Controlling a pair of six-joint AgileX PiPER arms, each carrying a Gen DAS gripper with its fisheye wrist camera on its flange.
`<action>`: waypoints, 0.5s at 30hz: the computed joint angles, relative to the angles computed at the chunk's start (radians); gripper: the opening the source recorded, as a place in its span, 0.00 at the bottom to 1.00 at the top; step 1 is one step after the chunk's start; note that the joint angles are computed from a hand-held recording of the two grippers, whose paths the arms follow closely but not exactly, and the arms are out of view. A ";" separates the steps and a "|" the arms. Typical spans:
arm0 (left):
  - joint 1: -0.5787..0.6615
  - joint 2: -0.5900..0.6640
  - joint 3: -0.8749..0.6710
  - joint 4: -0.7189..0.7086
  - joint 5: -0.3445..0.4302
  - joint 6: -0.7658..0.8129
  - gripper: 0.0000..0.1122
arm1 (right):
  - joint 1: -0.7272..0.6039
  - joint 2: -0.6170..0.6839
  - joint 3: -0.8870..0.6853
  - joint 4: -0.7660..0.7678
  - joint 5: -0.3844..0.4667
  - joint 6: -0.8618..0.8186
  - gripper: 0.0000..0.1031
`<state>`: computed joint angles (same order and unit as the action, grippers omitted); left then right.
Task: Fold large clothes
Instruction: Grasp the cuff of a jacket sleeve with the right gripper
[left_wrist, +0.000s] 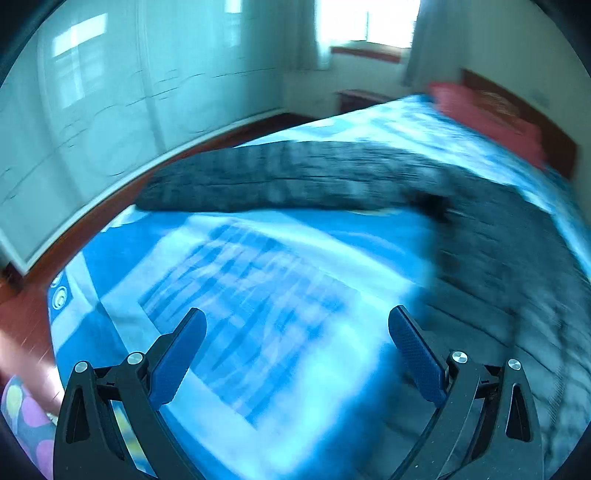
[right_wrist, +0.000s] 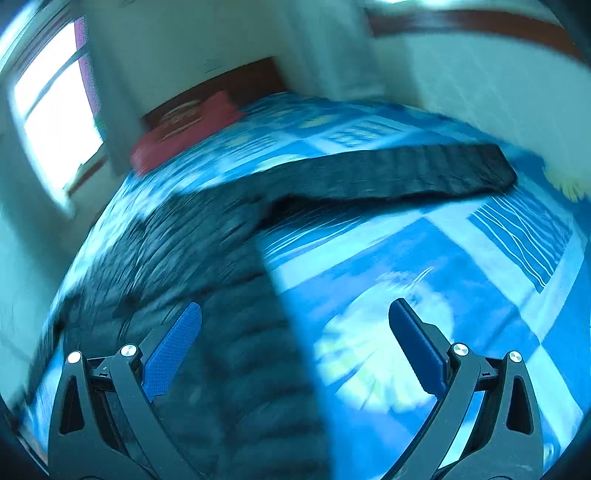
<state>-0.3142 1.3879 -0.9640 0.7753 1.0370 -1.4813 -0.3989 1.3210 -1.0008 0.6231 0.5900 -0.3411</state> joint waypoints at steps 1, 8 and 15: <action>0.060 0.022 0.017 0.019 -0.023 -0.005 0.87 | -0.069 0.059 -0.031 0.097 0.000 -0.074 0.96; 0.327 0.090 0.090 -0.041 -0.198 0.041 0.87 | -0.355 0.412 -0.279 0.422 0.093 -0.192 0.61; 0.333 0.072 0.130 -0.014 -0.221 -0.014 0.88 | -0.463 0.644 -0.457 0.563 0.098 -0.187 0.61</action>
<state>0.0186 1.4597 -0.8340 0.7616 0.8156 -1.4952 -0.8620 1.9645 -1.4580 1.1860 0.6884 -0.5284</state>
